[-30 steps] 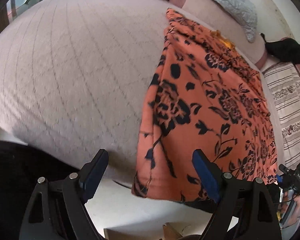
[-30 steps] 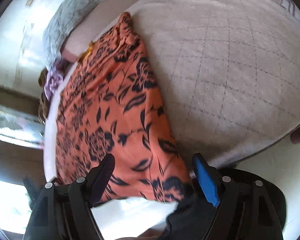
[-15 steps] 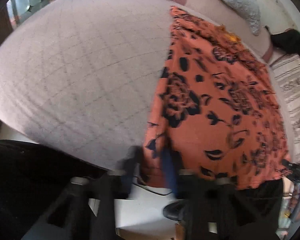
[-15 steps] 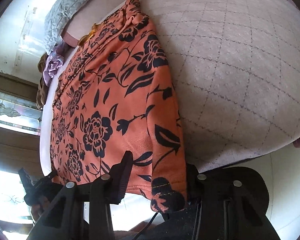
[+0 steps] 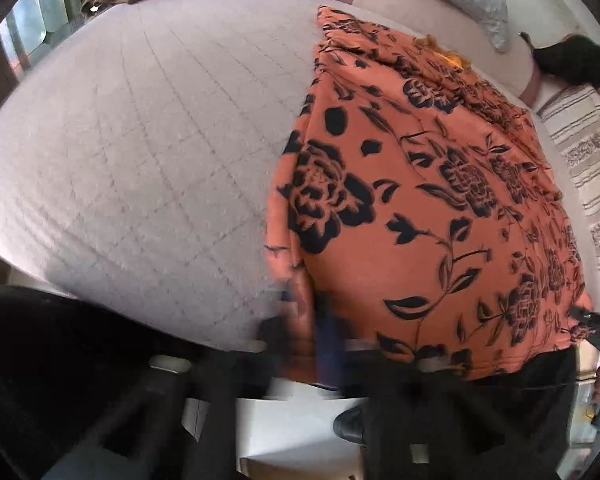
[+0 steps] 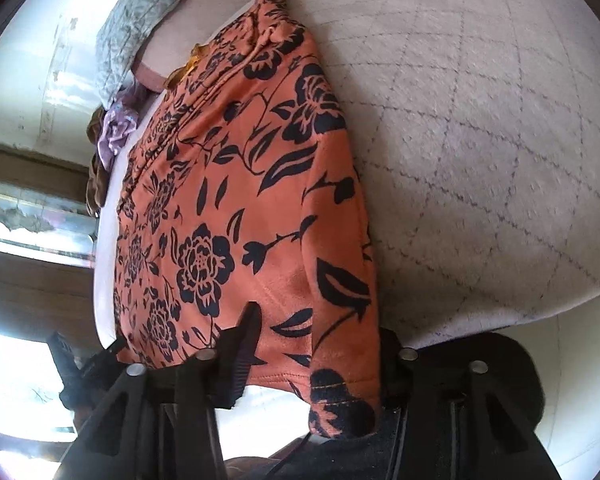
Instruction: Fold small clothes
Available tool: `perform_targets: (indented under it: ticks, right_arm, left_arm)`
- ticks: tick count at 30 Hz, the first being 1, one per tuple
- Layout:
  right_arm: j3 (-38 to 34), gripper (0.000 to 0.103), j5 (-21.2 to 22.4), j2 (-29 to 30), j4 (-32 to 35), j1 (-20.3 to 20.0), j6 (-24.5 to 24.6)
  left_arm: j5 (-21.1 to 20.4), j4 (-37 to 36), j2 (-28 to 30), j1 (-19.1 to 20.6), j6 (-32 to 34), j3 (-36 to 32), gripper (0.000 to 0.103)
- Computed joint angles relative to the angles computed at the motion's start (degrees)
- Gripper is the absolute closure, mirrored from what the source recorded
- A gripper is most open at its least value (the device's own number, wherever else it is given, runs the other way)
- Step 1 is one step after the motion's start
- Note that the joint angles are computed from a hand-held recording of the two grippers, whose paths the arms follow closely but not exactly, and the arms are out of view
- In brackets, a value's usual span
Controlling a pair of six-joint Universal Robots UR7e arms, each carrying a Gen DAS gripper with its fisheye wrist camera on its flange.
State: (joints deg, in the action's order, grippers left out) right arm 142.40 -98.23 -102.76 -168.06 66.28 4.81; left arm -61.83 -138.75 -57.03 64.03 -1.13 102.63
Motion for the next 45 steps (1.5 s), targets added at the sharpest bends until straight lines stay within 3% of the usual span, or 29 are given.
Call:
perform_targets:
  ticks: [6, 11, 14, 15, 17, 21, 23, 24, 25, 32, 35, 38, 40, 42, 45]
  right_arm:
    - [0.6, 0.097, 9.3, -6.6, -0.6, -1.0, 0.5]
    - [0.6, 0.093, 11.3, -5.2, 0.8, -4.8, 1.6]
    - [1.0, 0.093, 10.2, -3.0, 1.1, -6.3, 2.9]
    - [1.2, 0.092, 9.9, -2.5, 0.3, -6.1, 2.8]
    - [1.3, 0.089, 10.6, -2.6, 0.2, -6.5, 2.6]
    - [1.5, 0.089, 15.6, -4.0, 2.3, -10.2, 2.1]
    - [1.6, 0.089, 15.9, -3.9, 2.2, -10.3, 1.9]
    - [1.5, 0.090, 15.0, -4.4, 3.0, -9.8, 1.4]
    - [1.2, 0.090, 14.1, -4.5, 3.6, -9.3, 1.0]
    - [0.9, 0.094, 15.1, -7.9, 2.9, -6.0, 1.8]
    - [1.4, 0.093, 15.5, -8.5, 3.6, -8.0, 2.1]
    - [1.9, 0.090, 15.2, -7.1, 5.8, -10.9, 3.1]
    - [2.3, 0.090, 15.7, -7.1, 5.1, -11.1, 3.0]
    - [2.6, 0.084, 15.4, -7.6, 3.8, -10.8, 2.8]
    - [2.3, 0.085, 16.1, -7.4, 4.5, -11.7, 2.7]
  left_arm:
    - [-2.9, -5.0, -3.2, -0.8, 0.1, 0.4, 0.096]
    - [-0.2, 3.0, 0.7, 1.2, -5.3, -2.2, 0.094]
    - [-2.0, 1.3, 0.4, 1.7, -5.3, -1.7, 0.081]
    - [-3.1, 1.5, 0.3, 1.8, -5.0, -1.9, 0.072]
    - [-3.5, 1.4, 0.4, 1.7, -4.5, -1.9, 0.066]
    - [-0.8, -0.7, 1.1, 0.4, -3.1, -1.0, 0.066]
    - [1.6, -1.5, 2.0, -0.4, -2.3, -0.9, 0.078]
    - [1.9, -1.4, 1.8, -0.4, -1.8, -0.9, 0.092]
    - [0.5, -0.7, 1.7, -0.1, -1.9, -1.6, 0.096]
    - [-2.6, -2.2, -0.8, -0.4, -1.5, -1.2, 0.096]
    - [-1.1, 2.0, 1.0, 0.8, -3.6, -2.6, 0.095]
    - [-2.5, 2.6, 1.1, 1.4, -5.0, -3.2, 0.093]
    - [-3.1, 1.7, 0.8, 1.5, -4.7, -2.9, 0.079]
    - [-3.4, 1.2, 0.7, 1.7, -3.3, -2.5, 0.075]
    - [-1.3, 0.5, 1.1, 0.8, -2.3, -1.8, 0.075]
